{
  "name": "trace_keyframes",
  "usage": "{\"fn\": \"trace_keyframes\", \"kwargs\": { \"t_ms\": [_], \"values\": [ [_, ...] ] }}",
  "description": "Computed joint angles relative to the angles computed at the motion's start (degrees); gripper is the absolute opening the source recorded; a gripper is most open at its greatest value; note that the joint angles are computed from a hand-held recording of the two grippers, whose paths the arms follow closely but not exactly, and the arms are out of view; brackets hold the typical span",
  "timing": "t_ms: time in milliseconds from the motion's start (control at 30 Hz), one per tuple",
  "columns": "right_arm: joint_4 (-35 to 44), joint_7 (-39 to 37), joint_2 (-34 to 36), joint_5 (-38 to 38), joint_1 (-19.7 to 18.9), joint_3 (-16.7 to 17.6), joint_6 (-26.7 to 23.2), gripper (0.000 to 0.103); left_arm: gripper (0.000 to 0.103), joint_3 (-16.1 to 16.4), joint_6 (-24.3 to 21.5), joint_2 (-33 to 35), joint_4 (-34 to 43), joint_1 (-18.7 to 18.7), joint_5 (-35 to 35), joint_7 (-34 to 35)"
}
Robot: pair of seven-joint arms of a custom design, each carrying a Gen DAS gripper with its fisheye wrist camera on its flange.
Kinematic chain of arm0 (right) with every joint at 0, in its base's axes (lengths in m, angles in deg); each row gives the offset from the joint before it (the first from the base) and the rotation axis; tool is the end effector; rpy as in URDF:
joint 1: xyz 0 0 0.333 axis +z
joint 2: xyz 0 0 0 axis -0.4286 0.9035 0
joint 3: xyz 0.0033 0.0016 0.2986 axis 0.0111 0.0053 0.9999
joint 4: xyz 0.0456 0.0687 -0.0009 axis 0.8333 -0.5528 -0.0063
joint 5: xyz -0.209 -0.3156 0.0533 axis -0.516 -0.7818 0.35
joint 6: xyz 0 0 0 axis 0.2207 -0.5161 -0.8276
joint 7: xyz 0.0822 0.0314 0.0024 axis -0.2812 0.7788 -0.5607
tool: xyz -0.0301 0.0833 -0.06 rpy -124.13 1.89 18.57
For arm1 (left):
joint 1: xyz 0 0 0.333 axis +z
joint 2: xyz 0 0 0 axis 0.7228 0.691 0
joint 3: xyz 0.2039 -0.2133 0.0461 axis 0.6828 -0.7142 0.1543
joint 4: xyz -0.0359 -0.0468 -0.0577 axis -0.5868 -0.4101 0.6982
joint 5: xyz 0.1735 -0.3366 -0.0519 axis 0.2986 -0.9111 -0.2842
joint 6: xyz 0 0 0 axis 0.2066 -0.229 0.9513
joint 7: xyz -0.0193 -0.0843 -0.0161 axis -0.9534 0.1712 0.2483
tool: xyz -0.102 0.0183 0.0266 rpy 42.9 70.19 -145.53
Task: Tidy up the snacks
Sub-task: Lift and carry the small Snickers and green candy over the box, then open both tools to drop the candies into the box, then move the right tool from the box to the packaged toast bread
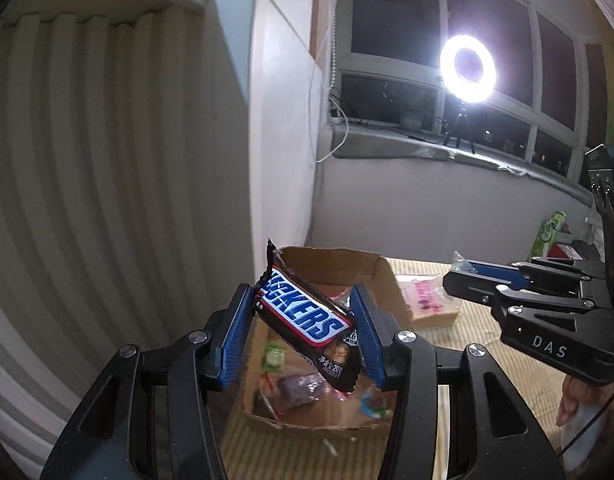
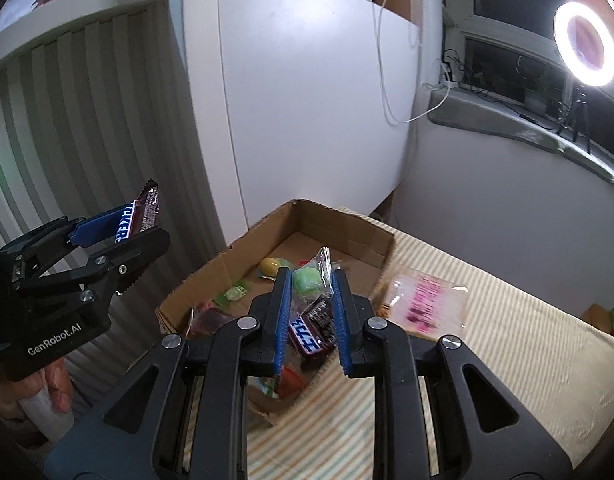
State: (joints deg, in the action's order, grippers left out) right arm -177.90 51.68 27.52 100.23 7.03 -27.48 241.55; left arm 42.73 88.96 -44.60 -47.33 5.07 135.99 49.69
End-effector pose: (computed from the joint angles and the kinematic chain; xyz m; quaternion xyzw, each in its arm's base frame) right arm 0.5711 0.3241 0.3430 -0.7586 0.4652 -0.2385 0.3888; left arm 0.5207 -0.5105 0.3446 -0.5857 0.6255 -0.3980 0.3277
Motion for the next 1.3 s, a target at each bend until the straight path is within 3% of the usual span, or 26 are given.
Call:
{"fn": "trace_keyframes", "kwargs": {
  "t_ms": [233,333,400,433,467,533,700,767,933,967,1033,1100,1167,1300],
  "values": [
    [6.46,2.42,5.11,-1.55,3.33,-4.87,-5.05,0.021,0.048,-0.01,2.15,2.82,2.34,1.06,-2.51,1.52],
    [10.35,3.47,7.88,-3.85,1.6,-3.73,-7.7,0.021,0.048,0.26,4.09,4.75,3.66,1.62,-4.88,3.47],
    [13.86,2.47,10.23,-5.65,-2.01,0.11,-9.96,0.021,0.051,-0.03,5.82,6.62,5.2,2.28,-7.97,6.01],
    [15.16,2.76,11.01,-6.53,-2.1,-0.19,-11.87,0.027,0.057,-0.28,7.12,7.31,5.32,2.87,-9.99,7.66],
    [16.6,4.13,11.87,-7.75,-0.73,-2.22,-13.82,0.045,0.075,-0.62,7.94,8.19,5.85,3.36,-12.29,9.37],
    [16.12,4.57,12.18,-8.88,-0.67,-2.13,-11.2,0.065,0.086,0.53,8.17,8.59,5.86,2.65,-14.23,8.86],
    [12.59,4.67,10.52,-8.16,-1.8,-1.26,-6.87,0.065,0.086,2.74,6.73,6.68,3.41,0.84,-15.47,8.12],
    [11.8,5.23,10.06,-7.61,-0.93,-2.7,-6.37,0.065,0.086,2.87,5.72,6.14,2.91,0.54,-15.39,8.06],
    [8.21,6.64,8.2,-5.96,1.42,-6.93,-4.73,0.065,0.086,2.59,4.14,5.93,2.97,0.29,-15.26,8.11],
    [7.39,7.0,7.85,-5.48,2.29,-8.28,-4.54,0.065,0.086,2.47,3.87,5.95,3.11,0.25,-15.25,8.22],
    [6.0,8.89,7.89,-4.11,6.39,-14.08,-5.09,0.066,0.086,2.03,3.3,6.35,4.03,0.22,-15.58,9.3],
    [4.81,10.35,7.74,-3.51,6.74,-15.88,-6.16,0.065,0.086,1.9,2.87,7.03,5.35,-0.19,-15.78,10.41],
    [3.9,11.7,7.68,-3.68,6.01,-15.98,-6.37,0.066,0.086,1.41,2.46,8.87,8.43,-0.32,-17.3,12.87],
    [1.12,11.06,6.26,-4.29,0.67,-11.3,-4.89,0.066,0.086,1.16,1.44,12.03,13.5,-1.43,-20.53,17.85]
  ]
}}
